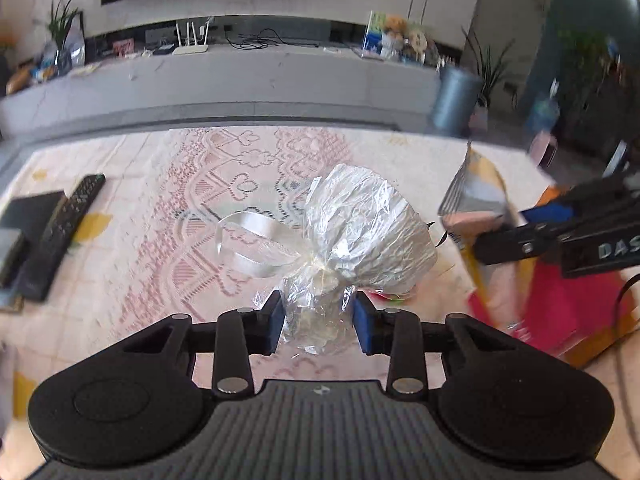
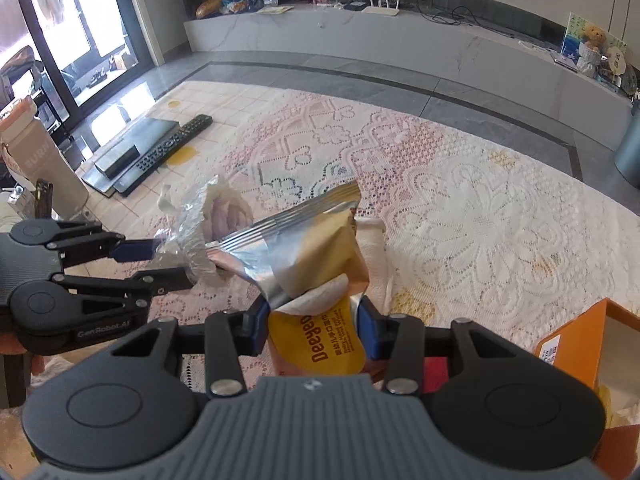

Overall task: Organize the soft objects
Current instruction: 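Carry the wipes packet and silver-wrapped bag with both tools over the orange box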

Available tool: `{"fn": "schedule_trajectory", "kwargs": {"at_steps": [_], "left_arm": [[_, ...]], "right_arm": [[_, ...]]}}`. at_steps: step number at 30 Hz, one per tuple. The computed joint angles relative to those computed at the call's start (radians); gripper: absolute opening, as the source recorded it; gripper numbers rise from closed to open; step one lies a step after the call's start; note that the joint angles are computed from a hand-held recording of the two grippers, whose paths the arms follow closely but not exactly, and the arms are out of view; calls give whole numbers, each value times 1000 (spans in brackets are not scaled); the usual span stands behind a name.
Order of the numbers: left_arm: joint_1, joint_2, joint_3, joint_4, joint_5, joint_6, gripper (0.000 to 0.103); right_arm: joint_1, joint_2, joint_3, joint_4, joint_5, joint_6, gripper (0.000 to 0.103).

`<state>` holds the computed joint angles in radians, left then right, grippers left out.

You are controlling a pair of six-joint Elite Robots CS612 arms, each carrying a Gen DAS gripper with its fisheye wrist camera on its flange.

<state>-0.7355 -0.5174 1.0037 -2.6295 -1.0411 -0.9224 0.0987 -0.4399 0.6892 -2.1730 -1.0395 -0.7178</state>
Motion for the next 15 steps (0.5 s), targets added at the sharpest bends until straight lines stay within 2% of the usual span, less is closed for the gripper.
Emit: {"fn": "schedule_trajectory", "kwargs": {"at_steps": [4, 8, 11, 15], "left_arm": [[-8, -14, 8, -50, -19, -27, 41], [-12, -12, -4, -111, -67, -40, 41], [-17, 5, -45, -124, -90, -17, 41], [-21, 48, -138, -112, -134, 19, 41]], "right_arm": [[-18, -44, 73, -89, 31, 43, 44], [-42, -77, 126, -172, 27, 114, 44], [-63, -96, 154, -200, 15, 158, 44], [-89, -120, 196, -253, -38, 196, 44]]}}
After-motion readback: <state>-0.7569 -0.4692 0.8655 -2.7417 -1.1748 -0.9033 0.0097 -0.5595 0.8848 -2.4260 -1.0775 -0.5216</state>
